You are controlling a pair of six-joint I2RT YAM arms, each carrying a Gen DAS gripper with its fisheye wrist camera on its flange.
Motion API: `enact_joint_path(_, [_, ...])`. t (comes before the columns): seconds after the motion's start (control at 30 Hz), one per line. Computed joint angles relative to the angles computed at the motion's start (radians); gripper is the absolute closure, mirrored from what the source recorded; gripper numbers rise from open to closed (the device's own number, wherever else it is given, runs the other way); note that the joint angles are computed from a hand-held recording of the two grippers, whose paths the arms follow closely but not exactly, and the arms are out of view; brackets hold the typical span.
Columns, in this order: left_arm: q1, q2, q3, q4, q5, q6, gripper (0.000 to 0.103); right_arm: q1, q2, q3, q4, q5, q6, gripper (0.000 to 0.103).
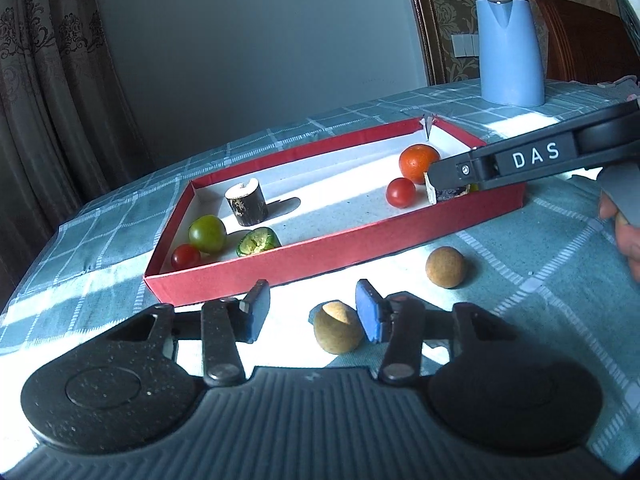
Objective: Organize fruits
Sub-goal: 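Withdraw left gripper from box while right gripper moves toward the kiwi, then move left gripper to the small tan longan while right gripper approaches the kiwi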
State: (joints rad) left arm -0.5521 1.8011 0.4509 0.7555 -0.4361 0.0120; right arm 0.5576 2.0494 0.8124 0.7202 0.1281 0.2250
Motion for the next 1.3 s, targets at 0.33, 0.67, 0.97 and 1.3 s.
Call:
enact_joint_path(0.33, [0.011, 0.021, 0.053, -0.091, 0.009, -0.015, 0.064, 0.01, 0.006, 0.002, 0.002, 0.014, -0.017, 0.036])
enact_joint_path(0.67, [0.014, 0.021, 0.057, -0.102, -0.042, -0.051, 0.078, 0.039, -0.025, -0.049, 0.013, -0.021, -0.037, 0.036])
enact_joint_path(0.97, [0.024, 0.026, 0.071, -0.129, -0.066, -0.074, 0.077, 0.134, -0.026, -0.092, 0.064, 0.036, -0.122, 0.036])
enact_joint_path(1.3, [0.023, 0.026, 0.076, -0.138, -0.071, -0.076, 0.076, 0.114, 0.023, 0.058, -0.199, 0.009, -0.068, 0.036])
